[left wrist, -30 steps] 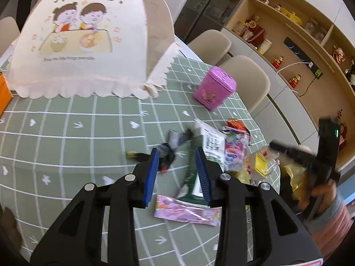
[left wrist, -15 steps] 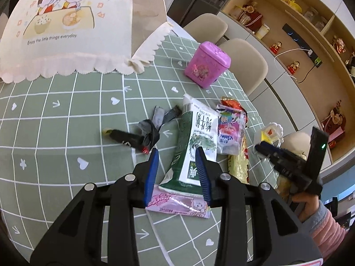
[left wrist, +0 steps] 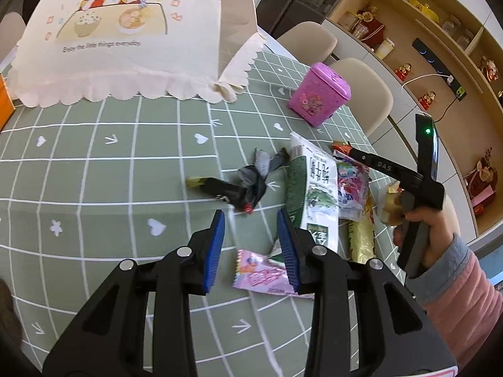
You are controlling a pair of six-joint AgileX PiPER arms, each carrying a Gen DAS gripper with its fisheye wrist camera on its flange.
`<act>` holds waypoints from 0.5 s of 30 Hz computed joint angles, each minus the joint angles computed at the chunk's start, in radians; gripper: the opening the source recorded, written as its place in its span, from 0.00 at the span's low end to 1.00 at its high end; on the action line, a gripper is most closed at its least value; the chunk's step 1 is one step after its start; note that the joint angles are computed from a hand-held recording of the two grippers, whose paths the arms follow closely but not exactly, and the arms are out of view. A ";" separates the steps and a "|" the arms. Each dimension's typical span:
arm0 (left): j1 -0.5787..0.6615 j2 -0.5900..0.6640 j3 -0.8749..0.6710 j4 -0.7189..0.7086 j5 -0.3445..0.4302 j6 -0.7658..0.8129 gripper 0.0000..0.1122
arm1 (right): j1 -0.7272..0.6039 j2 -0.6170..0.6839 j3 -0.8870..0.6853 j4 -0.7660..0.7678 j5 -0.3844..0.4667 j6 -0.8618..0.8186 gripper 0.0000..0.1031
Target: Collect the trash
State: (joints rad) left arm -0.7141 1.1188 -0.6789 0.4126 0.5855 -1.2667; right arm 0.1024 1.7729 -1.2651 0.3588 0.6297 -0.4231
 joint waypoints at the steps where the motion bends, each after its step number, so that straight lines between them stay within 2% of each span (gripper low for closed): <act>1: 0.005 -0.010 0.009 -0.003 -0.002 0.006 0.30 | -0.007 -0.001 -0.001 0.015 0.019 -0.021 0.44; 6: 0.048 -0.014 0.033 -0.036 -0.033 0.039 0.31 | -0.066 -0.028 0.043 0.145 0.134 -0.138 0.44; 7: 0.054 -0.008 0.035 -0.035 -0.040 0.034 0.31 | -0.079 -0.034 0.059 0.185 0.163 -0.167 0.36; 8: 0.058 -0.002 0.033 -0.029 -0.043 0.026 0.31 | -0.079 -0.055 0.084 0.200 0.160 -0.181 0.34; 10: 0.056 0.014 0.021 -0.006 -0.039 0.006 0.31 | -0.061 -0.111 0.134 0.193 0.125 -0.210 0.25; 13: 0.020 0.041 -0.022 0.078 0.001 -0.017 0.31 | -0.047 -0.185 0.169 0.196 0.099 -0.258 0.24; 15: 0.004 0.061 -0.059 0.125 0.034 0.024 0.31 | -0.061 -0.225 0.172 0.212 0.103 -0.274 0.23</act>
State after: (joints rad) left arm -0.7096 1.1801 -0.7383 0.5374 0.6199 -1.2423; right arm 0.0417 1.5484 -1.0933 0.5710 0.7325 -0.6974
